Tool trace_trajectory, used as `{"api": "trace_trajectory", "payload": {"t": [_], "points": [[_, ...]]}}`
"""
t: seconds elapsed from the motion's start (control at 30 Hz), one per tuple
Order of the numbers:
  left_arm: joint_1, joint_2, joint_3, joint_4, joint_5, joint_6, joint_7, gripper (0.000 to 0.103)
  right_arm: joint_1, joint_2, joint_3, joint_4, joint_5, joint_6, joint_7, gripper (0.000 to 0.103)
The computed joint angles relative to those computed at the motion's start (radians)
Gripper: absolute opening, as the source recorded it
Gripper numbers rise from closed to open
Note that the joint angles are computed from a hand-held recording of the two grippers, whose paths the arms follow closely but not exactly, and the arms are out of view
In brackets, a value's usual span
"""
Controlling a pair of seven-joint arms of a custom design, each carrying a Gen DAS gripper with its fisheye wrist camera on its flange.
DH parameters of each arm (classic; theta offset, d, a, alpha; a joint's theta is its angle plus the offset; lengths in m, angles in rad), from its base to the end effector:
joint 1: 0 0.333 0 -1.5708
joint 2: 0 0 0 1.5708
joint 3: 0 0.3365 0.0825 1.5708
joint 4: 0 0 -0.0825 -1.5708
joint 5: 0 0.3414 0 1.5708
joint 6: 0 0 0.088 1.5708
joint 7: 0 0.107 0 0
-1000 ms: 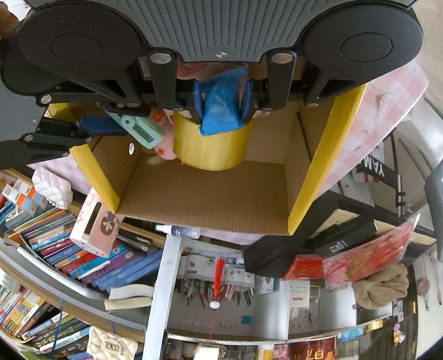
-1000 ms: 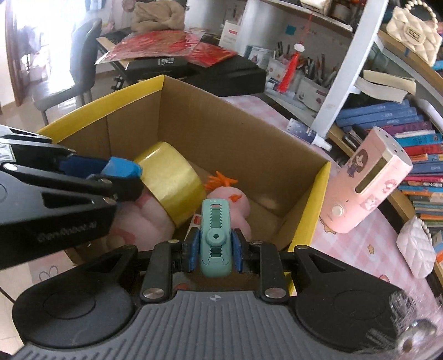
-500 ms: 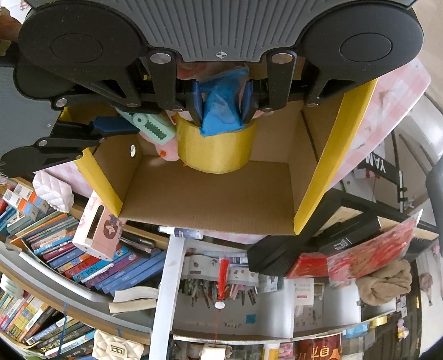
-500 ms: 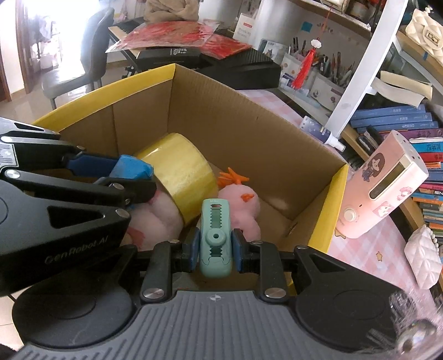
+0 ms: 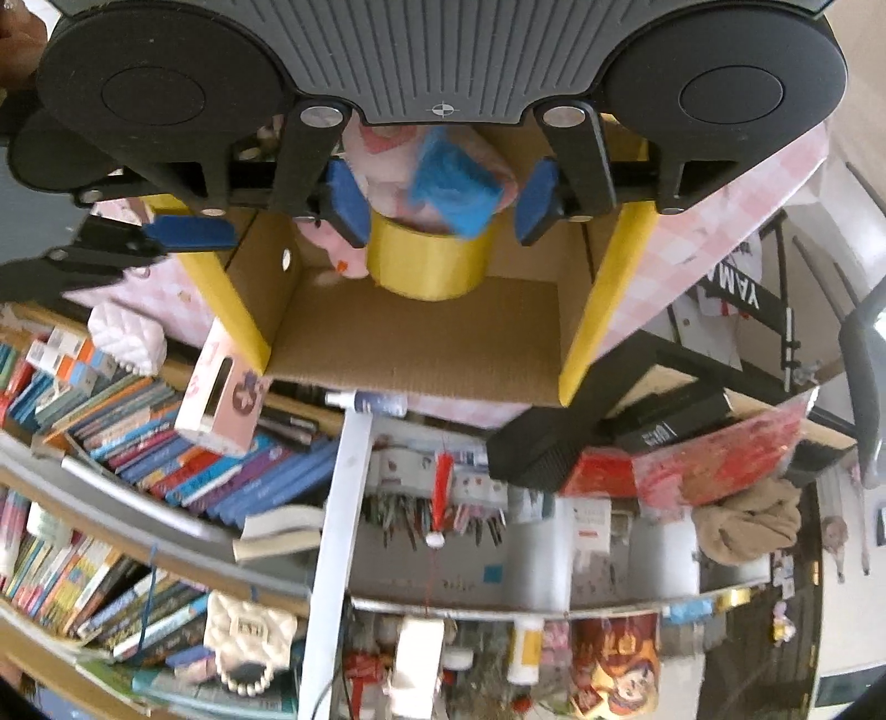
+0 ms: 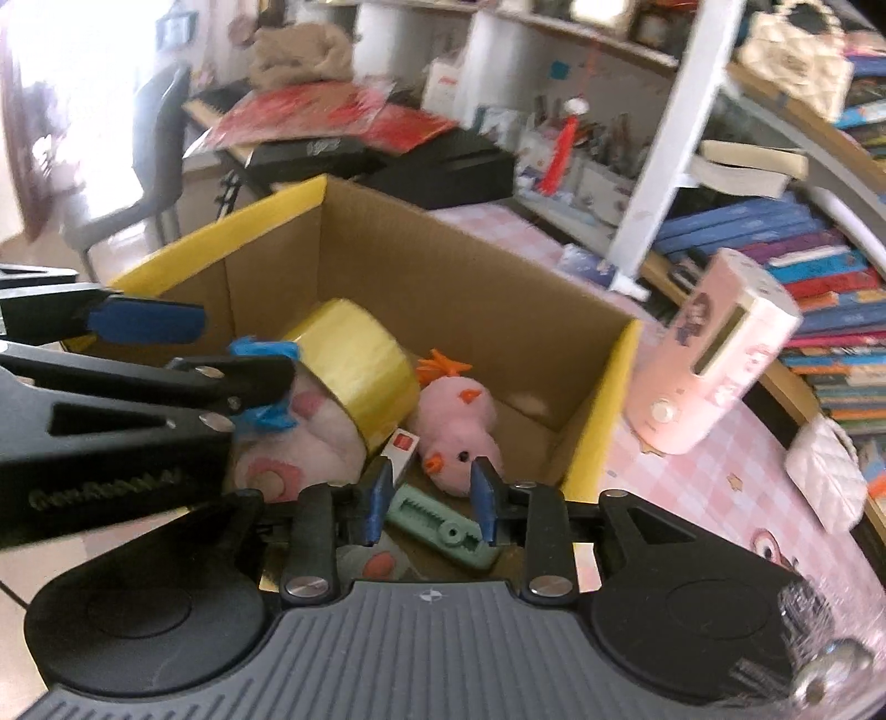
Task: Organize objects
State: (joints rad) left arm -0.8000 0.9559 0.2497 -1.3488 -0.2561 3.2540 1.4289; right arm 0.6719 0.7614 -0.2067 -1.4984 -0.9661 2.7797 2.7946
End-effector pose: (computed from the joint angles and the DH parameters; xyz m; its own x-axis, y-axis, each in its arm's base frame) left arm 0.6271 -0.4438 0.3162 -0.3937 -0.9127 0.1091 -0.5488 0.1381 -0.8245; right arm 0.6127 0.3898 0.3052 0.1047 -0.9804 0.1669 -0.6881 -0.1925 -0.6996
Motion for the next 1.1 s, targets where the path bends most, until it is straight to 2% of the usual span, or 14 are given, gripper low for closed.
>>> {"api": "trace_trajectory", "payload": {"t": [0.07,0.17,0.23,0.33,0.6,0.77,0.9,1.1], "points": [[-0.005,-0.030,-0.008,-0.059,-0.012,0.050,0.006,0.068,0.065,-0.034,-0.067,-0.050,-0.071,-0.003,0.142,0.036],[-0.015,-0.074,-0.022,-0.144,-0.048,0.123,0.046,0.077,0.131,-0.088,-0.116,-0.123,-0.194,-0.031,0.357,0.039],[-0.011,-0.103,-0.040,-0.196,-0.062,0.162,0.081,0.081,0.164,-0.116,-0.121,-0.155,-0.240,-0.093,0.449,0.045],[-0.013,-0.142,-0.059,-0.272,-0.093,0.213,0.124,0.086,0.206,-0.163,-0.119,-0.220,-0.315,-0.167,0.588,0.047],[0.013,-0.245,-0.148,-0.449,-0.182,0.278,0.215,0.091,0.218,-0.239,-0.015,-0.324,-0.319,-0.346,0.743,0.050],[0.008,-0.289,-0.176,-0.549,-0.262,0.336,0.276,0.096,0.249,-0.249,0.056,-0.351,-0.316,-0.508,0.832,0.074],[0.030,-0.321,-0.218,-0.600,-0.308,0.340,0.321,0.096,0.239,-0.247,0.125,-0.356,-0.277,-0.589,0.844,0.079],[0.101,-0.357,-0.321,-0.679,-0.312,0.414,0.383,0.097,0.223,-0.258,0.212,-0.363,-0.261,-0.696,0.905,0.085]]}}
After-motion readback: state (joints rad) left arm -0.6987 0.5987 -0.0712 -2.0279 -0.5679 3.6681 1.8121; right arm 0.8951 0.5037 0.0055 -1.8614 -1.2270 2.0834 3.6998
